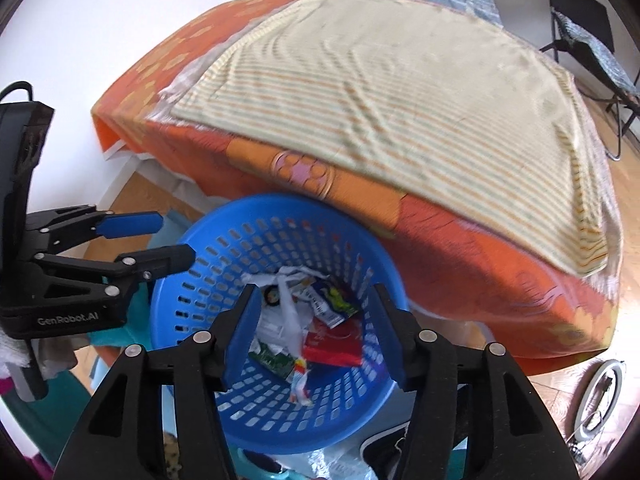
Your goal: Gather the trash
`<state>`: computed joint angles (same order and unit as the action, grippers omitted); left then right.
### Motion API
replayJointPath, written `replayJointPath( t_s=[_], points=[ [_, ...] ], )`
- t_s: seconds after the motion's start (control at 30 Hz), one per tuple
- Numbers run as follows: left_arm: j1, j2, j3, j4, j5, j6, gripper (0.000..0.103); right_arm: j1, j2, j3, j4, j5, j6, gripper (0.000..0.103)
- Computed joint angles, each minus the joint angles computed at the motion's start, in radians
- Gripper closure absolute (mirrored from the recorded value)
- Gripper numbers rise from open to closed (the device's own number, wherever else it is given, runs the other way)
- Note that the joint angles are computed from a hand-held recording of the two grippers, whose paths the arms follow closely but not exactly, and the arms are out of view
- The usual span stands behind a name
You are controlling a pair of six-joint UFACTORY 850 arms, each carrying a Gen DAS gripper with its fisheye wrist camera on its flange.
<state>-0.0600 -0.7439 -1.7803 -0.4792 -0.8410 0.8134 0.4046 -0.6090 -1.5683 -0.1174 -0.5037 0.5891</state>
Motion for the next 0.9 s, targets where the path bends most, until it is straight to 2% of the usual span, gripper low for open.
replayJointPath(
  t_s=[0.5,0.73,0.9],
  points=[
    [-0.019,-0.024,-0.167,-0.13,0.016,0.043,0.043,-0.043,0.052,-0.044,-0.232,0.007,0.219,0.045],
    [-0.027,-0.076,-0.312,-0.187,-0.009,0.041,0.042,-0.049,0.051,-0.095,-0.368,0.007,0.329,0.044],
    [-0.037,-0.127,-0.436,-0.208,-0.027,0.023,0.042,-0.066,0.051,-0.13,-0.478,0.01,0.411,0.039]
  ],
)
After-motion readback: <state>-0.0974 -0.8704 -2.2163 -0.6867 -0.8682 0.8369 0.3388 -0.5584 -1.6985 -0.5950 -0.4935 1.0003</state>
